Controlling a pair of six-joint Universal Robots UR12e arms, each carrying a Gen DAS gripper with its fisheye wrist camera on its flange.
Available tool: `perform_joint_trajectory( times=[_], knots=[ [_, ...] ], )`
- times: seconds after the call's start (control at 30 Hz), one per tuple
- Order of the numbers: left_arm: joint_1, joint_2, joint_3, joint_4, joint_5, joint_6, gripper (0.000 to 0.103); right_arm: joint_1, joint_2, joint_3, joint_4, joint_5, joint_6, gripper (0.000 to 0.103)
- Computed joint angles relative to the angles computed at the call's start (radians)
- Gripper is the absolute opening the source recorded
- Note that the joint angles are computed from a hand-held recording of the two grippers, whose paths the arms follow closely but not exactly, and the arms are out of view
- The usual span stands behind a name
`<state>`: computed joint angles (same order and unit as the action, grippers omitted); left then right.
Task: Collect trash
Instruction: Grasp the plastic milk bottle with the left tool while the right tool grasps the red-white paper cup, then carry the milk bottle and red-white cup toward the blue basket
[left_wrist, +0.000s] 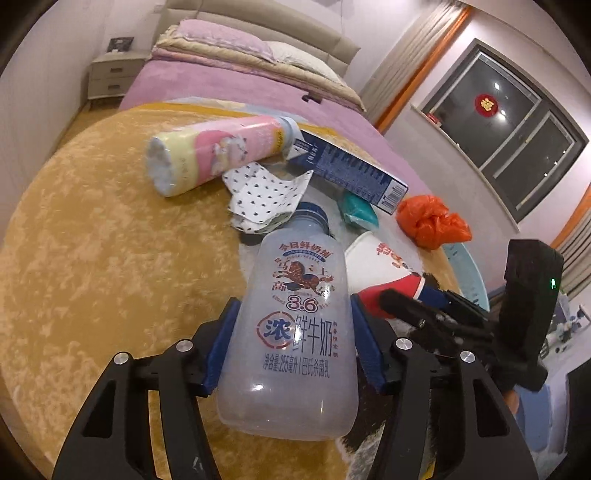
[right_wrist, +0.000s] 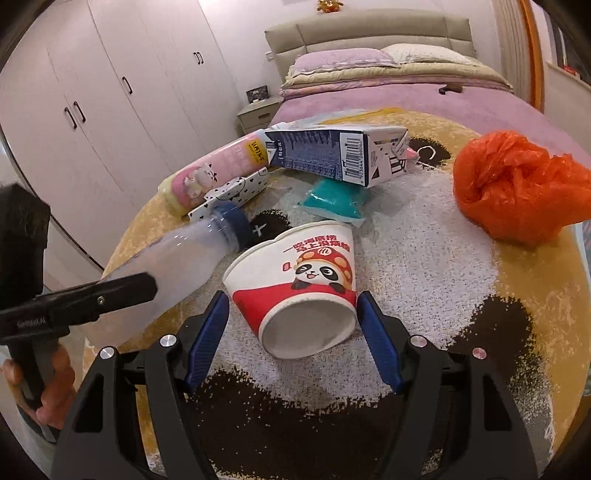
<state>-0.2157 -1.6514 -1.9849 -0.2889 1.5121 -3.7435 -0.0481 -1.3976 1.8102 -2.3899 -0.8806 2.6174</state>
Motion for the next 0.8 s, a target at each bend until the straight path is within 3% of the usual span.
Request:
perform_joint_trajectory(
  times=[0.07,0.13,0.4,0.57,0.8],
  knots=[
    [-0.014,0.006,0.005,-0.041,0.048,0.020,0.056,0.003,0.002,-0.002,0.002,-0.011,0.004,0.067],
    [-0.029,0.010,0.006,-0.064,0.084,0.043,0.056,0.004,0.003,-0.005,0.008,-0.006,-0.004,0.059],
    [-0.045,0.000,0.010,-0.091,0.086,0.063,0.056,-0.010,-0.033,0.045,-0.088,-0.013,0.017,0.058],
    [-0.052,-0.014,0.026,-0.100,0.098,0.070,0.056,-0.045,-0.058,0.068,-0.085,-0.015,0.014,0.058],
    [-0.082,-0.042,0.063,-0.144,0.170,0.073,0.060,-0.080,-0.080,0.098,-0.152,-0.068,0.015,0.058]
  ],
)
